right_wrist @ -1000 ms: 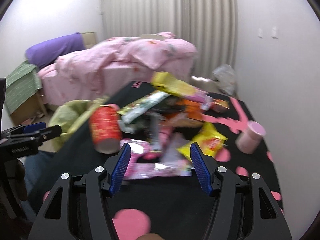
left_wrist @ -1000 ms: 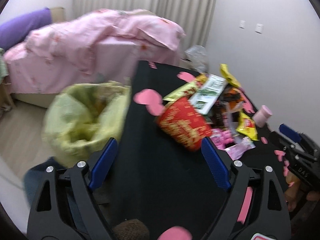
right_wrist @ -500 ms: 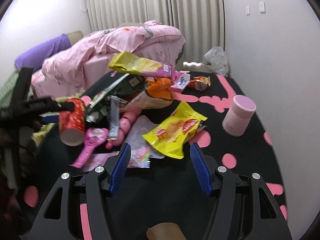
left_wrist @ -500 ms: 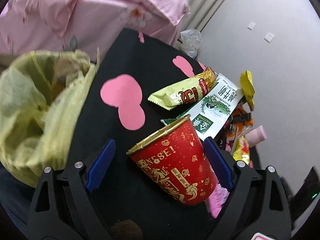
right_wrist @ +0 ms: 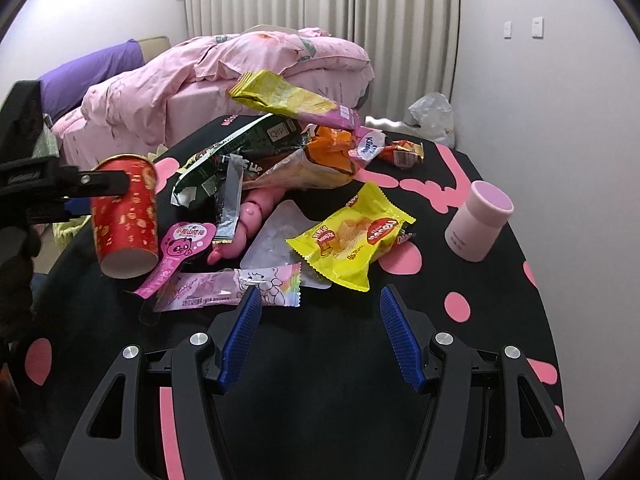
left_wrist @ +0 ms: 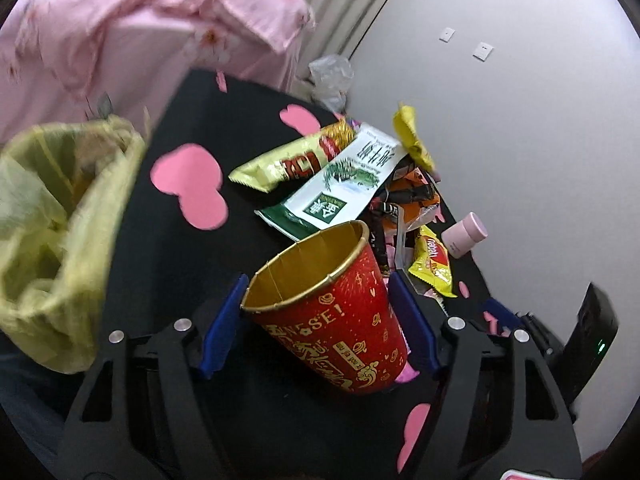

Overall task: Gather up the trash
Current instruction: 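Grasp the red paper cup with the left tool, then grasp the pink lollipop with the right tool while the left tool lifts the red cup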

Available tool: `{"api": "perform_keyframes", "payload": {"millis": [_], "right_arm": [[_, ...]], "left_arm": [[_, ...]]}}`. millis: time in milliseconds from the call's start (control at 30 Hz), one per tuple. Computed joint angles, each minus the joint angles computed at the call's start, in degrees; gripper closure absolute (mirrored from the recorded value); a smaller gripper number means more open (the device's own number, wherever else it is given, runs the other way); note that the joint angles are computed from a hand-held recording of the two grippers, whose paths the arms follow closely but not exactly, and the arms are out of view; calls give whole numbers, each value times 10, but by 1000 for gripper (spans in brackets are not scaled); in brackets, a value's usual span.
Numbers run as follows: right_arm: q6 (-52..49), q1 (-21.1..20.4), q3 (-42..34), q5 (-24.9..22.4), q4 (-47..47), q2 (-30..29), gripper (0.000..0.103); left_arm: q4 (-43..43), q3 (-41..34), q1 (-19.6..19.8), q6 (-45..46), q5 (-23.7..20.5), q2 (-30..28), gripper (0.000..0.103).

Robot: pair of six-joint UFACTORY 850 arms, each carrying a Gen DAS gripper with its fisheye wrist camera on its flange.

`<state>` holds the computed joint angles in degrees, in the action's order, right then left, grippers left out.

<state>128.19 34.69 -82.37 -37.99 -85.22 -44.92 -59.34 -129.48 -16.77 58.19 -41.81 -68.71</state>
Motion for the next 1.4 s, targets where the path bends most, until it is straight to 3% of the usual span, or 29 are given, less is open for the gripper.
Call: {"api": "perform_keyframes", "payload": {"millis": [200, 367, 433, 567, 700, 967, 1200, 1333, 1400], "right_arm": [[-25, 8, -23, 12, -9, -9, 44], [-5, 0, -66, 110, -69, -33, 45], [-54, -3, -101, 136, -36, -55, 55], [-219, -12, -173, 149, 106, -102, 66], [-251, -22, -182, 172, 140, -108, 82], [-117, -14, -98, 136, 27, -55, 86], [-8, -6, -22, 108, -52, -10, 86], [35, -7, -2, 112, -83, -2, 86], [44, -6, 2, 112, -90, -1, 86]], "left_arm": [[-130, 159, 0, 214, 148, 101, 36], [-228, 206, 1, 364, 200, 127, 35], [-225, 205, 6, 359, 192, 125, 35], [-219, 213, 14, 345, 172, 125, 35], [-209, 214, 20, 337, 146, 121, 34], [-152, 201, 21, 271, 103, 109, 32], [-130, 206, 13, 254, 96, 111, 31], [-44, 164, 12, 153, 67, 87, 27], [-8, 154, 8, 116, 74, 80, 22]]}}
